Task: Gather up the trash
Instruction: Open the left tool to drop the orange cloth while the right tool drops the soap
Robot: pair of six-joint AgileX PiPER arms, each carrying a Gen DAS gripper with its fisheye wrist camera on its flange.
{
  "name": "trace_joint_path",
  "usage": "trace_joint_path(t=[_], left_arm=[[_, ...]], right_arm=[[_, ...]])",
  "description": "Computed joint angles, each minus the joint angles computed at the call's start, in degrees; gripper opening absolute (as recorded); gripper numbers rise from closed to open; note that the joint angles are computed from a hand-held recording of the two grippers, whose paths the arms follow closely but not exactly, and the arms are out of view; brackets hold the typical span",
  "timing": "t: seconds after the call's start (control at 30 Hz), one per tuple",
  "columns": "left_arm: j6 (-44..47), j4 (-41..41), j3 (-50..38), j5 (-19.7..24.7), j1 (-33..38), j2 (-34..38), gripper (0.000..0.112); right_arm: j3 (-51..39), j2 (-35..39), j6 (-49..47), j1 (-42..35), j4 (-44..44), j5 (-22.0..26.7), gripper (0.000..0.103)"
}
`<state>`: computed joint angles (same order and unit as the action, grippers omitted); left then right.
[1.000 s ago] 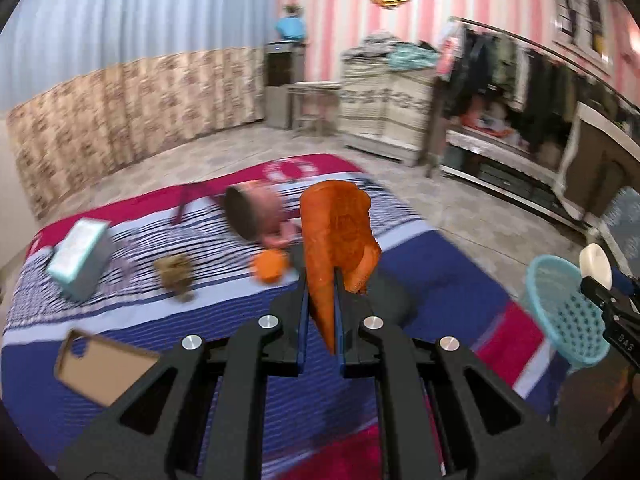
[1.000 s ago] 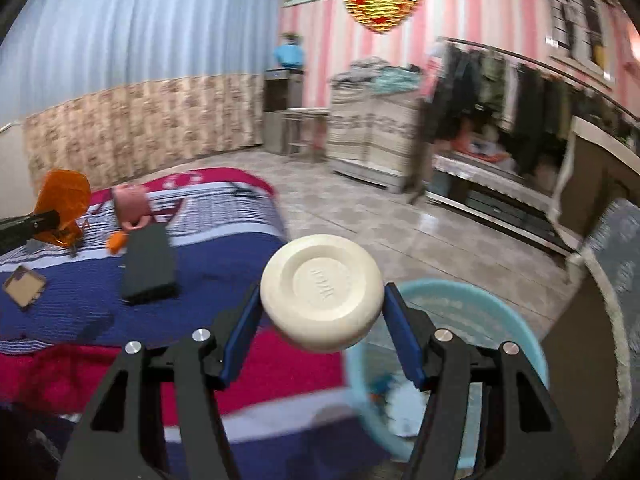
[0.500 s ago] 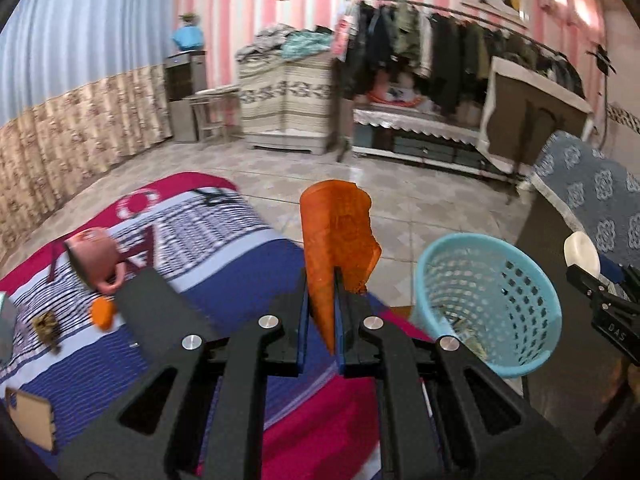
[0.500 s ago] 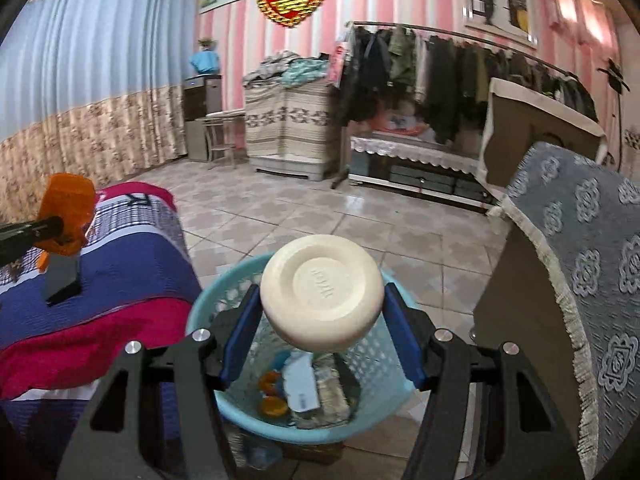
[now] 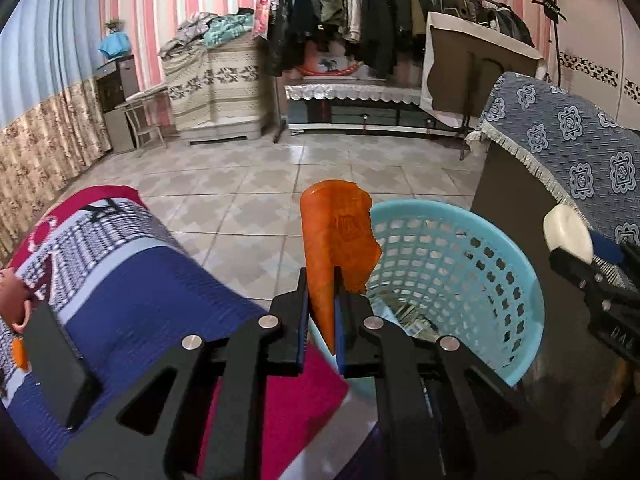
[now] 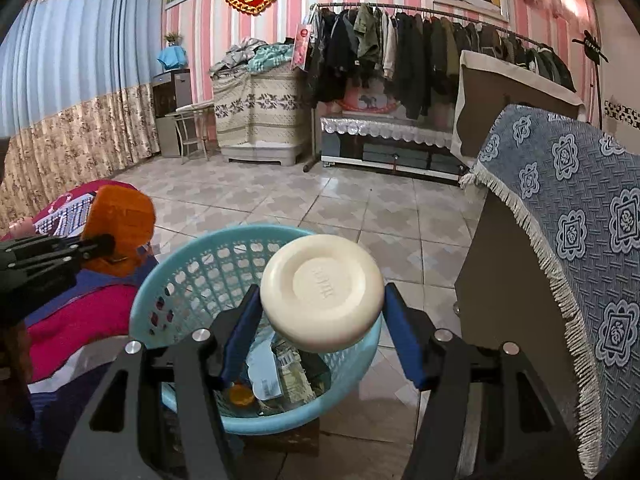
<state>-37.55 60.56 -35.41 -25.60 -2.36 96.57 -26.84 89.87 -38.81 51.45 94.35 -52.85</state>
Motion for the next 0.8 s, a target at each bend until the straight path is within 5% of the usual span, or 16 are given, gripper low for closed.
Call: trace_joint_path(t=[0.13, 0.27, 0.4, 0.6, 0.8], left_arm=[[3.9, -4.4, -0.9, 0.9, -3.9, 1.2, 0.017], [6.8, -7.8, -1.3, 1.2, -5.8, 1.4, 0.055], [8.1, -10.0, -0.8, 0.7, -3.8, 0.1, 0.07], [10.0, -10.7, -0.3, -0.3, 2.5, -1.1, 0.083], [0.1, -0.5, -1.9, -1.9, 10.8, -1.2, 0.085]], right_arm=[[0.4, 0.9, 1.6, -0.7, -0.9, 0.8, 0.061], [0.3, 1.1, 1.3, -0.6, -0.2, 0.6, 0.061], [0.6, 1.6, 2.1, -1.2, -0.7, 0.9, 0.061], [-1.1, 4.3, 4.0, -2.0, -2.0, 1.6, 0.061], [-4.2, 7.2, 4.5, -4.2, -5.3, 3.7, 0.061]])
